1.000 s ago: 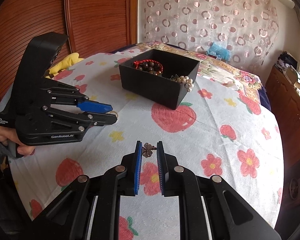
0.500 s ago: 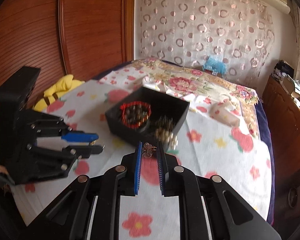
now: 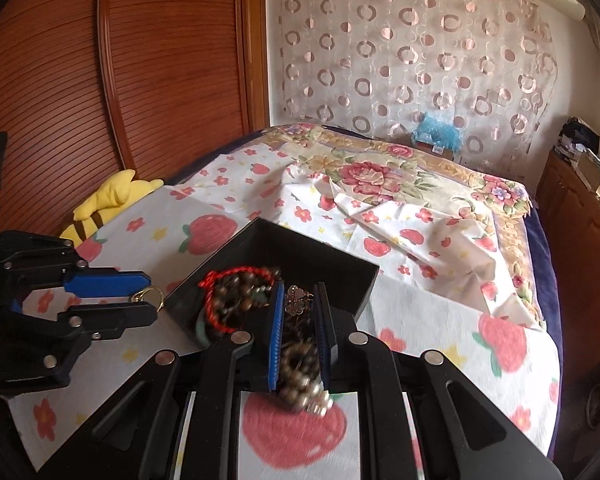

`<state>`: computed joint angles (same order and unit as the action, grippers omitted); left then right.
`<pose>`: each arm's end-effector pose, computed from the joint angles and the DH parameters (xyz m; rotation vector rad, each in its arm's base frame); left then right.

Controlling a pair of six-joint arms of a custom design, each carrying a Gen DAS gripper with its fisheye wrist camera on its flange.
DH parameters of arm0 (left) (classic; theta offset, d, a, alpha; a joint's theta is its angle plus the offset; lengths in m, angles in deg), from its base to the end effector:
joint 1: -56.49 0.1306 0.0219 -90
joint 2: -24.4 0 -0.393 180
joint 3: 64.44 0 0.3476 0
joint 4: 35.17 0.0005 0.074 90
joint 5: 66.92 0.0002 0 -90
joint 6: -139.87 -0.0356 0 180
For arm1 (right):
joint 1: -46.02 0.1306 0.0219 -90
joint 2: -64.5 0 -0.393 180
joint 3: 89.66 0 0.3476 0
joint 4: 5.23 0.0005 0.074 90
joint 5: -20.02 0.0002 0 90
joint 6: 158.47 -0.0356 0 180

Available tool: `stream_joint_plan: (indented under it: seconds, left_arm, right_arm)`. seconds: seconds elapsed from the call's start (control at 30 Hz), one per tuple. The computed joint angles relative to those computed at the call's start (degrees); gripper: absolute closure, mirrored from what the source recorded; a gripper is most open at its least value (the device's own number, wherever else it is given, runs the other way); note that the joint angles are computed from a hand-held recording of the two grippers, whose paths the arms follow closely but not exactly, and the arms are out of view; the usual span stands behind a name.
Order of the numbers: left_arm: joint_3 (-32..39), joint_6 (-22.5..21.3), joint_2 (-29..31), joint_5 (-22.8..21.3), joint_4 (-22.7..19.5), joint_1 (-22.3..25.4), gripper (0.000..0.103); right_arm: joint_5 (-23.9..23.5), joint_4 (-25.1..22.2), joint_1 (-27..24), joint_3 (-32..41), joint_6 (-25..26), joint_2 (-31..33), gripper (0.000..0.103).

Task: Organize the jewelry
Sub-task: 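Carry the ring and pendant over the box while both tools open to drop them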

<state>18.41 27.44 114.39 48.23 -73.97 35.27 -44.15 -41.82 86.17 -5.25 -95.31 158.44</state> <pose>0.4049 -0.1740 0.4039 1.0584 2.0788 -0.5083 0.3658 0.2876 0.3885 -0.0548 2.2771 0.0705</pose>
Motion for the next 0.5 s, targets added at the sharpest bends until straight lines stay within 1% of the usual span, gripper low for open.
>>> stream_joint_plan:
  seconds: [0.17,0.23,0.27,0.3,0.5]
  left_arm:
    - [2.41,0.56,2.52,-0.69,0.07,-0.43,0.085]
    - [3.31,0.85,3.47,-0.97,0.1,-0.65,0.085]
    - [3.74,0.96,3.86,-1.15,0.07,-0.74,0.085]
    - [4.12,1.14,4.25,-1.38,0.06,-0.9,0.085]
    - [5.5,1.81,6.06,-2.45,0.6,-1.48,0.085]
  right_arm:
    - [-1.45,1.98,-1.75,0.4,1.3,1.1,0.086]
    - [-1.72,2.54,-2.27,0.41,1.49,1.27,0.083]
    - [-1.71,2.8,-2.44,0.27,1.46,1.29,0.079]
    - [-1.6,2.99,-2.53,0.19,1.47,1.25,0.077]
    - [-0.68,3.5,-2.78,-1.0,1.06,-0.08,0.077]
